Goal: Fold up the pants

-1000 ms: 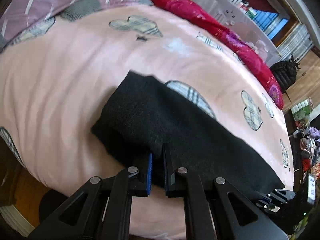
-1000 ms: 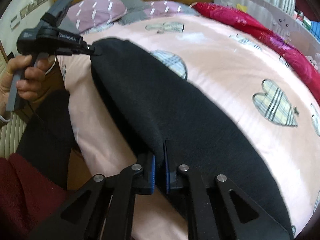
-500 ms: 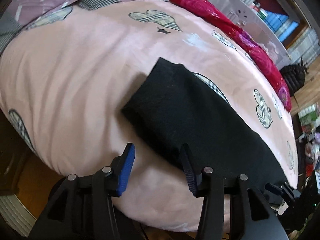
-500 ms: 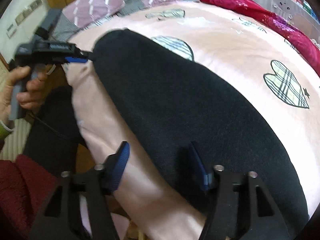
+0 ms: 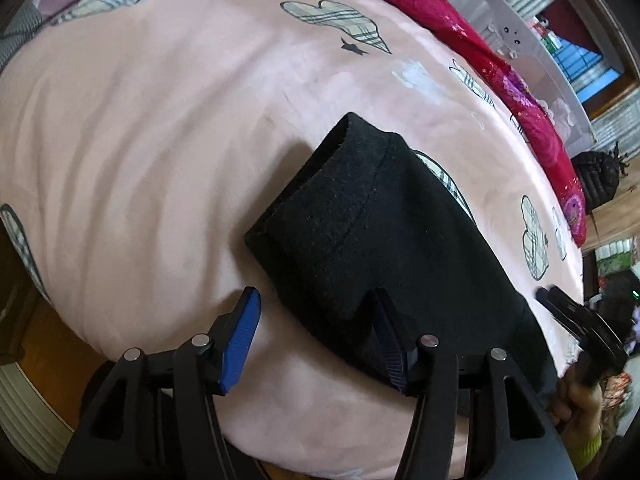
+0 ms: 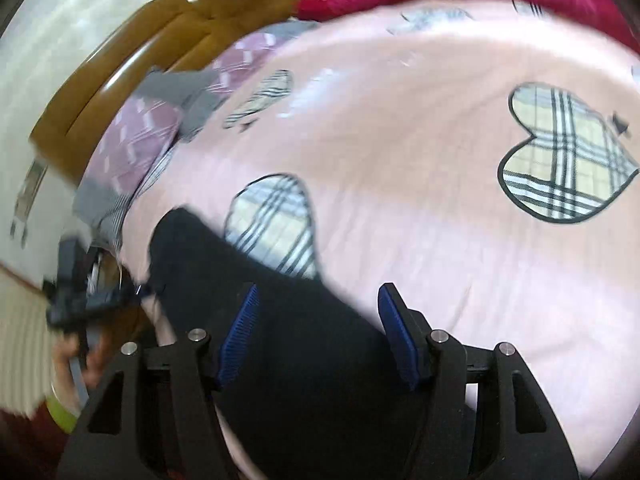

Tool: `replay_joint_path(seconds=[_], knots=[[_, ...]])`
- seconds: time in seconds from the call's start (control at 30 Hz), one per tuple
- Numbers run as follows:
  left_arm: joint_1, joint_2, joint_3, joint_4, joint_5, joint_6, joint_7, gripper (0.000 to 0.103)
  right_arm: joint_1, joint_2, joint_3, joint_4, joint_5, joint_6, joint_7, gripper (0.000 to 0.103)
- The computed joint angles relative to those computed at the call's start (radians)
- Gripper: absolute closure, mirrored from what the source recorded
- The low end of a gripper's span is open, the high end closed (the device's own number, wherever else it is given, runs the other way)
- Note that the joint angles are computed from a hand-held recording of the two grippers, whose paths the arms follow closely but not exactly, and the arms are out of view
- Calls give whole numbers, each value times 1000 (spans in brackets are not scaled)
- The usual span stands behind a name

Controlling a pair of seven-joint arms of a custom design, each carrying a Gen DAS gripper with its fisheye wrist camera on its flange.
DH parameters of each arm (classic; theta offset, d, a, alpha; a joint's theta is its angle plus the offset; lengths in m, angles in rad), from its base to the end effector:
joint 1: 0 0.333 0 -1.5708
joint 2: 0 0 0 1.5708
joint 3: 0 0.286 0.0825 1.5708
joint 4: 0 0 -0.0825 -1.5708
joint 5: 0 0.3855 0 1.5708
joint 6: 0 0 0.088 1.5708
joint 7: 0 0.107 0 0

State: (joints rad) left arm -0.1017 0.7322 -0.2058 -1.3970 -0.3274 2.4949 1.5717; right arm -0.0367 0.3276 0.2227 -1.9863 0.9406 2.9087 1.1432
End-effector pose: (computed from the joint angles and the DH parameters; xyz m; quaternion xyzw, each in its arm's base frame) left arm 0.7189 -0.1914 0.2955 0.6820 -0.6847 0.2540 0.0398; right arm 0.6247 0.0609 0.3207 -0.5598 0.7456 -0.0383 0.3595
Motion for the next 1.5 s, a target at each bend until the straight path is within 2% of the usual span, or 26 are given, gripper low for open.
replay_joint_path(seconds=[0.1,0.23,0.3,0.33,0.37,0.43,0.47,0.57,0.63,0.67,0.7,0.8,0.87,0.9,0.93,1.0,1.07,1.13,1.27,1.37,1.4,1.43,1.5], knots=[[-6,20,1,20,4,3,-5,47,-1,101,-28,124,-93,-114,57,52],[-30,45,11,50,37,21,-3,47,70,190,-91,225,-360,-236,206,58],[-45,56,20,61,60,40,-5,49,47,193,-57,218,-377,-233,193,64],[-52,61,23,63,70,54,-5,54,31,193,-40,218,-375,-243,181,68],[-54,63,21,59,75,77,3,66,14,193,-19,221,-365,-258,160,73],[-41,58,1,45,62,105,31,84,27,191,-27,226,-402,-268,167,78],[-33,40,-8,22,52,130,44,85,52,179,-46,220,-448,-260,189,83],[6,-25,-56,-67,3,227,134,87,131,133,-116,190,-612,-198,288,98],[3,-38,-56,-79,1,249,173,87,176,92,-169,152,-735,-131,373,98],[-13,-28,-38,-64,16,245,174,87,218,86,-215,149,-824,-112,446,98],[-26,-14,-23,-45,27,232,164,87,227,90,-230,157,-872,-116,477,98],[-53,56,16,42,60,159,122,85,225,145,-225,210,-944,-156,545,98],[-49,60,16,50,67,135,114,78,234,188,-235,240,-993,-160,620,95],[-49,47,18,34,70,144,110,75,209,198,-210,244,-974,-170,630,91],[-60,27,38,15,89,154,92,68,202,188,-207,223,-972,-143,662,87],[-74,-9,61,-28,120,184,69,65,187,129,-202,137,-969,-74,715,59],[-55,-49,45,-79,116,217,84,65,121,48,-137,21,-898,23,703,39],[-37,-81,20,-112,99,236,108,65,81,-26,-93,-89,-839,115,700,38],[-4,-97,-54,-106,45,207,214,65,-59,-173,73,-295,-614,229,597,38],[-28,-92,-81,-83,26,174,283,64,-150,-285,224,-431,-259,291,378,38],[-41,-87,-84,-72,25,161,300,62,-137,-324,237,-466,-112,301,284,38],[-56,-78,-86,-54,25,143,311,59,-101,-352,225,-490,31,315,187,38],[-85,-45,-101,2,26,84,354,58,-1,-414,170,-547,264,339,55,38]])
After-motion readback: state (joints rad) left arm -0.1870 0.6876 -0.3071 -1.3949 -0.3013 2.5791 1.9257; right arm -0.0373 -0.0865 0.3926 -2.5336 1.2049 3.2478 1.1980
